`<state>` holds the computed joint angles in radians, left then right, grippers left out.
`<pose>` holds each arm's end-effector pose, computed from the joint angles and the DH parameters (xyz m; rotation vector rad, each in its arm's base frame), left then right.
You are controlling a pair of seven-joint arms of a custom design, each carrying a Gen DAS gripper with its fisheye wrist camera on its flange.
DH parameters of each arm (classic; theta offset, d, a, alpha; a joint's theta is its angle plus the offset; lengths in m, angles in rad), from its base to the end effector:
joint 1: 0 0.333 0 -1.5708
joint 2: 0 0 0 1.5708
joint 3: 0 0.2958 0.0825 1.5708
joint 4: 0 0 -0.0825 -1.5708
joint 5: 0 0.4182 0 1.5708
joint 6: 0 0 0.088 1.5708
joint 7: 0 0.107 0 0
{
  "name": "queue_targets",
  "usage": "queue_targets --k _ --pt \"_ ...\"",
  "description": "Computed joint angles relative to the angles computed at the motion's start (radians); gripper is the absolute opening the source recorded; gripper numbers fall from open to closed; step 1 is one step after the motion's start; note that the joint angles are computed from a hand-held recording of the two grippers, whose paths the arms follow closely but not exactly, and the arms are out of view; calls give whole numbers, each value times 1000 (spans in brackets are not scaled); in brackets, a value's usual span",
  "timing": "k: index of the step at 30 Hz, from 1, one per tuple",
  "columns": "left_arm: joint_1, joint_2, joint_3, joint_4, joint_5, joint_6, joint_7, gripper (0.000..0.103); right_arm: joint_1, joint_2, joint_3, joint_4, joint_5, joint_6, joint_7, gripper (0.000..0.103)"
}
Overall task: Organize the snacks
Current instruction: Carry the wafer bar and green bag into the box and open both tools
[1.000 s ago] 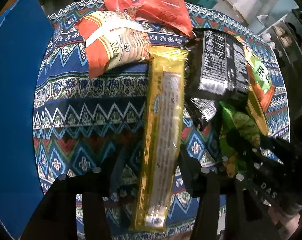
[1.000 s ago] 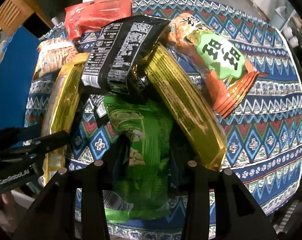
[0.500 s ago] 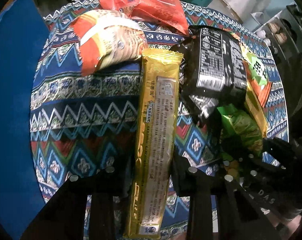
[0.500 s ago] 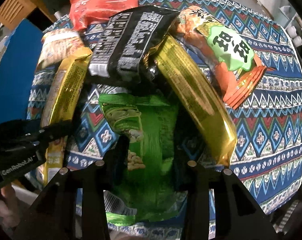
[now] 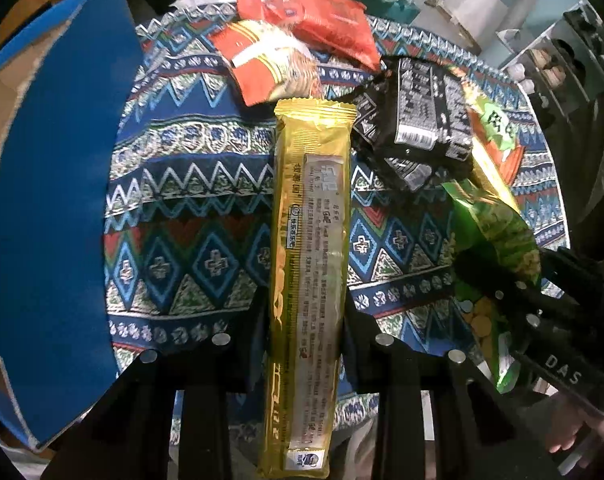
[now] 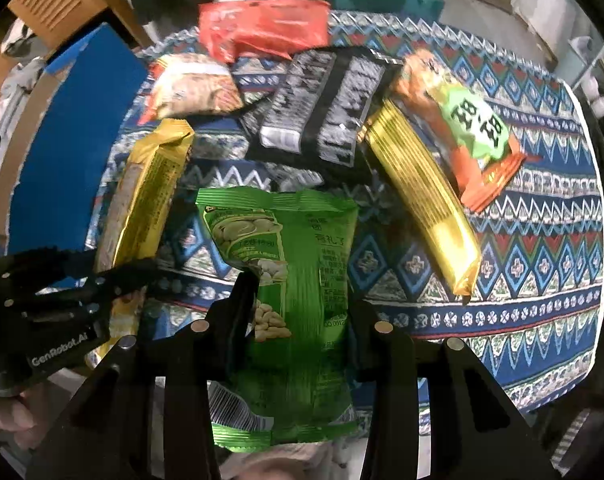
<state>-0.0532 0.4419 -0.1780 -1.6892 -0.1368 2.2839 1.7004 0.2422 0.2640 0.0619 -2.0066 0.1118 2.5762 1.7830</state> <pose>0.6857 -0.1532 0.3251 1.8861 -2.4445 0.3729 0.6172 0.1906 0.3154 -2.0038 1.9997 -0.1087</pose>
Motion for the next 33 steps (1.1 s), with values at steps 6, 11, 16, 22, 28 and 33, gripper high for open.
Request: queue_targets --k 6,11,16,22,28,33 --pt "30 -71 -2 -52 -41 19 42 32 11 -42 -7 -5 -40 13 16 39" --pt "31 -97 -2 -62 -64 41 46 32 11 -58 -8 -1 -52 26 15 39" --pt "38 -132 8 -80 -71 75 57 32 27 -88 -10 -6 -91 40 52 39" --pt "58 -163 9 -79 -113 82 88 32 26 -74 0 34 -77 49 48 39" --pt "73 -183 23 -72 -134 84 96 32 34 -40 10 101 -59 43 27 39" --pt "94 -189 36 -61 -146 94 93 32 50 3 23 176 -48 33 -2 39"
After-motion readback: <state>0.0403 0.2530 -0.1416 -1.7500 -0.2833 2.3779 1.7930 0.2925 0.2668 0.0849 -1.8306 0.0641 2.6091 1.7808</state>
